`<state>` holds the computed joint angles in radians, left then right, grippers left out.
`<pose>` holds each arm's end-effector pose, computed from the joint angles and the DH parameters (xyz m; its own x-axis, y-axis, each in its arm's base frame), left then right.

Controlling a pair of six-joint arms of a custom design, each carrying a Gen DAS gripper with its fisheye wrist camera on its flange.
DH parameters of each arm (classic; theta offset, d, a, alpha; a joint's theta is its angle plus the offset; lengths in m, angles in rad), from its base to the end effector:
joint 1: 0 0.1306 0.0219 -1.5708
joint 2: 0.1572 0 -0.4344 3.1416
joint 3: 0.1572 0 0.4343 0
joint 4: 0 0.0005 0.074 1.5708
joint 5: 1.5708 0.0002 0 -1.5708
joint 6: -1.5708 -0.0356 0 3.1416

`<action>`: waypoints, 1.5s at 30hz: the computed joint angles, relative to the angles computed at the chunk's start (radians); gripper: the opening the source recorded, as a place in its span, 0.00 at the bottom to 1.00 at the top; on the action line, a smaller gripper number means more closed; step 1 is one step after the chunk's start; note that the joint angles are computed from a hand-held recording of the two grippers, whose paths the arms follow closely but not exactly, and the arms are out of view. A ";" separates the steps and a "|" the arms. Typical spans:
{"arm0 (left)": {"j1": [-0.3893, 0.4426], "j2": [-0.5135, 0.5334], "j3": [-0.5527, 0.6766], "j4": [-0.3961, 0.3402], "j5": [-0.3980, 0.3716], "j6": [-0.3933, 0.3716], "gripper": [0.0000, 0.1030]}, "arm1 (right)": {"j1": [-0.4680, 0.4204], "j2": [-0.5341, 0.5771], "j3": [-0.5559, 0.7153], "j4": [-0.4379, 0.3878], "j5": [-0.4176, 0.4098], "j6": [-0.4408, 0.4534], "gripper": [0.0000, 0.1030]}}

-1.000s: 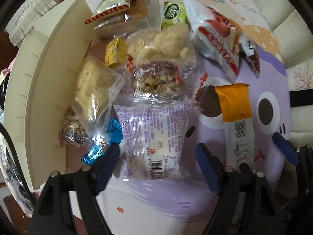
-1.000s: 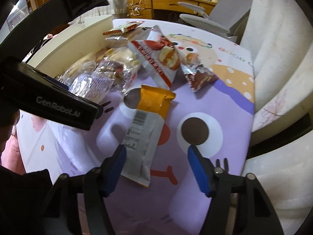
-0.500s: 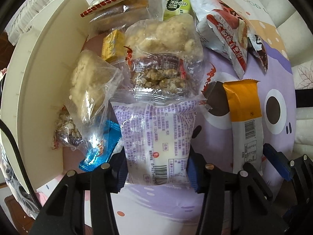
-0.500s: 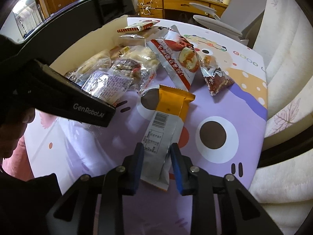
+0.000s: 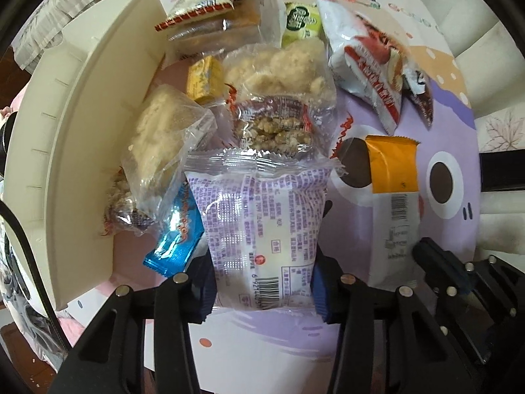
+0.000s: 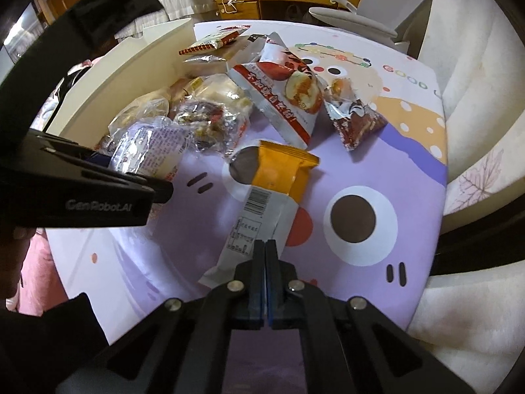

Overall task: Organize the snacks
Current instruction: 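Grasp the purple-white bread bag with left tool while right tool grasps the orange-white bar, then carry the bread bag with left tool while right tool carries the bar over the tray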

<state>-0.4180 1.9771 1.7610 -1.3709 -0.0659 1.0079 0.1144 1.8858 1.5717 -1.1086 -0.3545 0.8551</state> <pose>0.6187 -0.2728 0.2952 -0.8310 -0.5543 -0.0470 -0.5561 0.8297 0.0488 0.6426 0.0858 0.2770 -0.5255 -0.7728 -0.3559 -0.8451 0.5223 0.1139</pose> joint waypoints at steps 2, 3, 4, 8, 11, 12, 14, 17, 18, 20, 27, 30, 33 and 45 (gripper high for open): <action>-0.001 -0.014 -0.005 0.002 -0.009 0.000 0.44 | 0.005 0.001 0.001 -0.016 0.003 0.000 0.04; -0.002 -0.025 -0.012 0.009 -0.014 0.000 0.44 | 0.010 -0.002 -0.005 -0.012 0.015 0.001 0.10; -0.003 -0.033 -0.015 0.011 -0.018 -0.003 0.44 | 0.013 -0.007 -0.011 -0.003 0.019 0.001 0.18; -0.002 -0.064 -0.019 0.008 -0.029 -0.006 0.44 | 0.020 -0.016 -0.018 -0.005 0.011 -0.020 0.43; 0.000 -0.093 -0.032 0.015 -0.045 -0.008 0.44 | 0.034 -0.022 -0.032 0.017 0.041 -0.037 0.44; 0.001 -0.105 -0.036 0.016 -0.053 -0.006 0.44 | 0.036 -0.021 -0.034 0.020 0.048 -0.039 0.44; 0.000 -0.128 -0.051 0.021 -0.061 -0.001 0.44 | 0.047 -0.021 -0.042 0.037 0.073 -0.049 0.44; -0.005 -0.155 -0.065 0.021 -0.073 0.008 0.43 | 0.061 -0.037 -0.070 0.086 0.109 -0.075 0.44; -0.004 -0.164 -0.066 0.020 -0.075 0.009 0.43 | 0.064 -0.041 -0.076 0.095 0.120 -0.077 0.43; -0.006 -0.183 -0.083 0.028 -0.081 0.016 0.43 | 0.073 -0.047 -0.087 0.111 0.141 -0.084 0.39; 0.001 -0.236 -0.120 0.046 -0.088 0.007 0.44 | 0.077 -0.059 -0.099 0.116 0.166 -0.118 0.31; 0.008 -0.268 -0.147 0.063 -0.077 -0.021 0.44 | 0.083 -0.055 -0.083 0.088 0.180 -0.174 0.31; 0.017 -0.301 -0.177 0.072 -0.061 -0.066 0.44 | 0.086 -0.055 -0.070 0.083 0.189 -0.226 0.31; 0.114 -0.466 -0.304 0.093 0.008 -0.317 0.44 | 0.117 -0.175 -0.109 0.102 0.201 -0.594 0.31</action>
<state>-0.3037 1.5110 1.4566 -1.2781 -0.0580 0.6904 0.2316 1.7110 1.4625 -1.0064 -0.1531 0.2607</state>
